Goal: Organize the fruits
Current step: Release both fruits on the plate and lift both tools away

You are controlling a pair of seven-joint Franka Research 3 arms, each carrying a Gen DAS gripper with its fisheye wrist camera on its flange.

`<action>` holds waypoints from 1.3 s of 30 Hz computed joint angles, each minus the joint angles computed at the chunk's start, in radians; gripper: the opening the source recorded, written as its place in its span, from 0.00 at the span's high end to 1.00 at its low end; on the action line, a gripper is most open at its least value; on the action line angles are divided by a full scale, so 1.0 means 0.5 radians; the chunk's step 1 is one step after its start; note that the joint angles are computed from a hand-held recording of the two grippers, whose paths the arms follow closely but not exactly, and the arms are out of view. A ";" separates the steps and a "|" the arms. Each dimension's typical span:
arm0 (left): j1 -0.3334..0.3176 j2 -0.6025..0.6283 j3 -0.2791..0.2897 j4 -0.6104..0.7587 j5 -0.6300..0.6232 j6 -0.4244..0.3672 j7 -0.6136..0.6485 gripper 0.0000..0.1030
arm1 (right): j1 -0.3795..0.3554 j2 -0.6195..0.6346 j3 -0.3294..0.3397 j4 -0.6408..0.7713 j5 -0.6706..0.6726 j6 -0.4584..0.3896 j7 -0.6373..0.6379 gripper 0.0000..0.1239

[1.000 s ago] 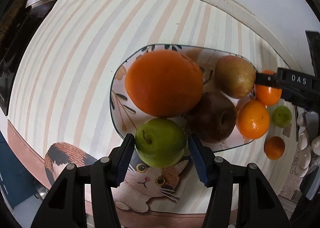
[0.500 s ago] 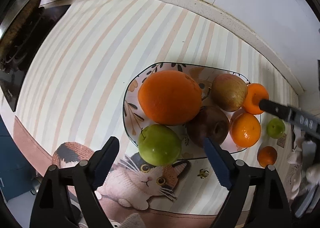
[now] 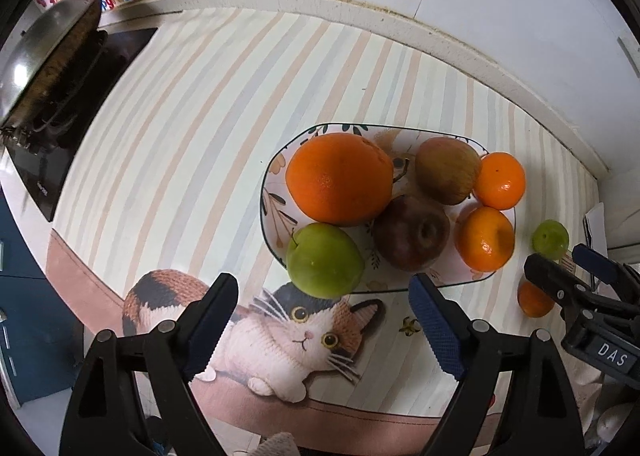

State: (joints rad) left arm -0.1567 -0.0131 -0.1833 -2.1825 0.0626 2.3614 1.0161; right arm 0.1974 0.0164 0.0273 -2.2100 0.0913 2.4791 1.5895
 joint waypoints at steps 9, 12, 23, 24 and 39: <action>-0.043 -0.292 -0.022 -0.117 0.099 0.011 -0.107 0.15 | -0.011 -0.341 0.025 -0.217 0.032 0.073 -0.026 0.24; -0.064 -0.390 -0.027 -0.144 0.121 0.008 -0.129 0.15 | -0.018 -0.465 0.035 -0.271 0.055 0.074 -0.050 0.24; -0.156 -0.683 -0.048 -0.235 0.151 -0.043 -0.185 0.15 | -0.039 -0.934 0.067 -0.472 0.130 0.022 -0.112 0.24; -0.166 -0.704 -0.053 -0.246 0.152 -0.056 -0.182 0.15 | -0.043 -0.960 0.073 -0.480 0.131 0.016 -0.115 0.24; -0.205 -0.879 -0.092 -0.287 0.224 -0.094 -0.300 0.15 | -0.069 -1.306 0.097 -0.611 0.188 -0.056 -0.121 0.23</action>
